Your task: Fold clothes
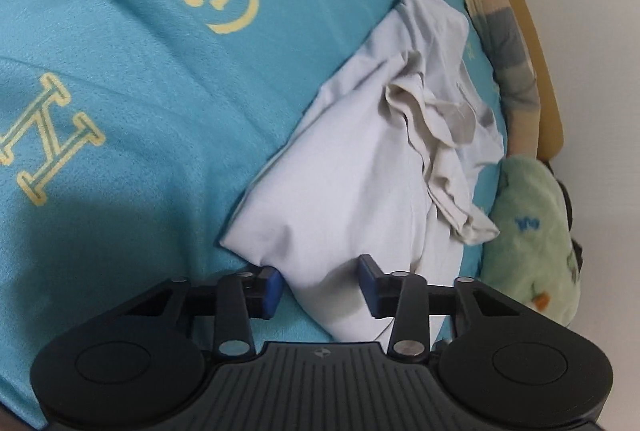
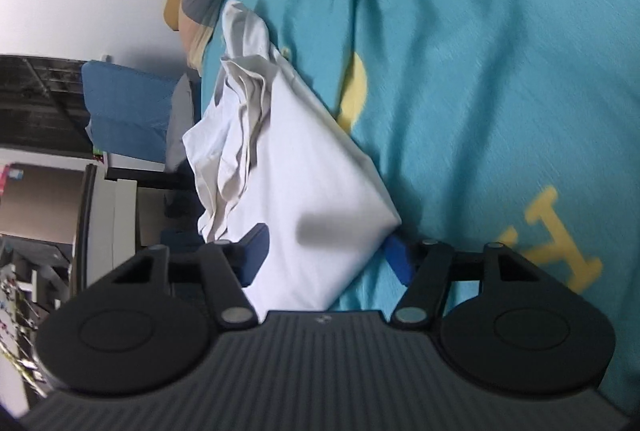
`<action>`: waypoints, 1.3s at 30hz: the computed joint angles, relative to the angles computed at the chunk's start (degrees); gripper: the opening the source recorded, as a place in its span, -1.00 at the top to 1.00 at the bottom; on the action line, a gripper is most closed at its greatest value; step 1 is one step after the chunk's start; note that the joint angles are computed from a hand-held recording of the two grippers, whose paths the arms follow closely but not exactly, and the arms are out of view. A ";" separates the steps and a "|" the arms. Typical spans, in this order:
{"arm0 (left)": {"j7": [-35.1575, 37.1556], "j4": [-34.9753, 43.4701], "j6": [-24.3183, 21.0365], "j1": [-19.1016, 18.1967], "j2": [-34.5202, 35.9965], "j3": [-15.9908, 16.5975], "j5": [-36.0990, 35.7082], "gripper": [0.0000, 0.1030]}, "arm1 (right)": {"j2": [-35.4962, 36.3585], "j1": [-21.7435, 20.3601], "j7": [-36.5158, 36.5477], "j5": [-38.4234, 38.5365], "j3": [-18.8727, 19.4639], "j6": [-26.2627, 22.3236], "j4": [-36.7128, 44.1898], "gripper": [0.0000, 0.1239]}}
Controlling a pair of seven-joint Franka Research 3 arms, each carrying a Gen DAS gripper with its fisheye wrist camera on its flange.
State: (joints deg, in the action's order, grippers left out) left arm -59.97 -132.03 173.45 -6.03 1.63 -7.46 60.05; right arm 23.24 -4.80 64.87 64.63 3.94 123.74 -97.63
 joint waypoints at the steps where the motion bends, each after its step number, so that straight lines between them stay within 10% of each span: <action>1: -0.84 -0.06 -0.14 0.07 -0.09 0.15 0.56 0.39 | -0.26 0.40 0.20 -0.71 -0.22 1.09 -0.34 0.59; 5: -3.46 0.81 -2.11 -0.10 -0.25 -0.03 3.29 0.78 | -1.75 0.73 -1.18 -0.69 -0.18 3.75 -2.10 0.83; 15: -9.22 2.05 -10.25 1.64 -10.67 -4.29 15.52 0.88 | -8.33 -0.25 -11.07 8.84 -0.91 1.52 -2.03 0.88; 29: 4.76 -7.51 -15.56 -2.25 -28.57 -14.11 -8.81 0.88 | -26.28 -2.06 -20.81 12.65 -10.84 -10.29 -17.62 0.89; 39: 21.06 4.73 -17.77 2.81 -14.68 -9.42 -17.95 0.84 | -14.00 4.55 -16.02 12.37 -5.70 6.03 -3.30 0.89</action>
State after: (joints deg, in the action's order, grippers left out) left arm -38.92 -127.31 155.68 -3.22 -13.05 -16.88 42.10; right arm 9.24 -0.25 48.86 77.01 -1.76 129.77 -100.93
